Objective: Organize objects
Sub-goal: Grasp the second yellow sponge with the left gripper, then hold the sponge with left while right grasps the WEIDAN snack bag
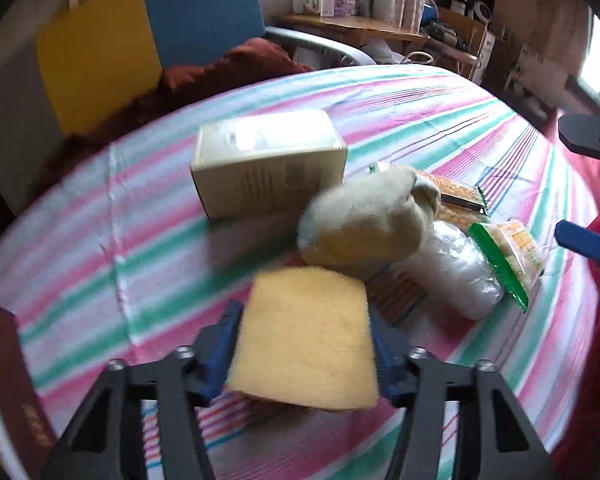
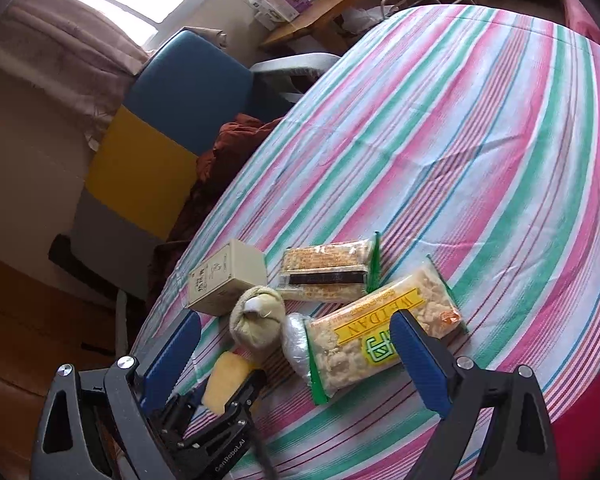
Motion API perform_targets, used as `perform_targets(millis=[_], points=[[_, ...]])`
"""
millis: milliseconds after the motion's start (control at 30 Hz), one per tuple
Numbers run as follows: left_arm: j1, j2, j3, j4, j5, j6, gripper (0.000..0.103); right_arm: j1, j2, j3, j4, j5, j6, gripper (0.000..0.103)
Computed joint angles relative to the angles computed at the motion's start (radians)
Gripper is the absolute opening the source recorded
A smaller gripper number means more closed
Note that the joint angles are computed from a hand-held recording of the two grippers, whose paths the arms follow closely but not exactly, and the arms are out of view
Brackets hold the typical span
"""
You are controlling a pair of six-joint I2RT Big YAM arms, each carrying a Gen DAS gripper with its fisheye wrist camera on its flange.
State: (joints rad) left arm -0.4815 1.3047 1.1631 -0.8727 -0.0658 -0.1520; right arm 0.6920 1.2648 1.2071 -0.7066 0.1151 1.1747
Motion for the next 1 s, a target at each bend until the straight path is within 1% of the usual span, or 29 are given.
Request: perform_targets(millis=[133, 200, 267, 333, 467, 533, 567, 600, 667, 767, 867, 1000], points=[[-0.017, -0.041, -0.063, 0.059, -0.032, 0.016, 0.054, -0.007, 0.010, 0.013, -0.055, 0.020, 0.043, 0.097], [-0.011, -0.065, -0.083, 0.062, -0.023, -0.004, 0.054, -0.009, 0.020, 0.026, -0.102, 0.038, 0.076, 0.097], [-0.006, -0.092, -0.106, 0.064, -0.019, -0.029, 0.054, -0.016, 0.029, 0.036, -0.143, 0.035, 0.101, 0.097], [-0.011, -0.128, -0.138, 0.072, -0.031, -0.040, 0.054, -0.021, 0.039, 0.044, -0.166, 0.021, 0.109, 0.097], [-0.017, -0.203, -0.202, 0.079, -0.040, -0.065, 0.054, -0.016, 0.056, 0.067, -0.198, 0.025, 0.101, 0.097], [-0.026, -0.221, -0.219, 0.086, -0.053, -0.068, 0.054, -0.020, 0.060, 0.067, -0.195, -0.009, 0.103, 0.097], [-0.034, -0.235, -0.234, 0.092, -0.066, -0.060, 0.054, -0.027, 0.059, 0.061, -0.188, -0.047, 0.108, 0.097], [-0.034, -0.229, -0.233, 0.099, -0.070, -0.053, 0.054, -0.028, 0.059, 0.058, -0.185, -0.061, 0.109, 0.097], [-0.031, -0.234, -0.239, 0.103, -0.064, -0.051, 0.054, -0.025, 0.057, 0.059, -0.186, -0.053, 0.101, 0.097], [-0.031, -0.241, -0.253, 0.120, -0.060, -0.048, 0.055, -0.030, 0.064, 0.058, -0.180, -0.098, 0.103, 0.097], [-0.032, -0.242, -0.256, 0.127, -0.063, -0.047, 0.055, -0.036, 0.085, 0.071, -0.207, -0.116, 0.110, 0.097], [-0.022, -0.247, -0.262, 0.135, -0.050, -0.046, 0.056, -0.070, 0.102, 0.047, -0.170, -0.160, 0.160, 0.097]])
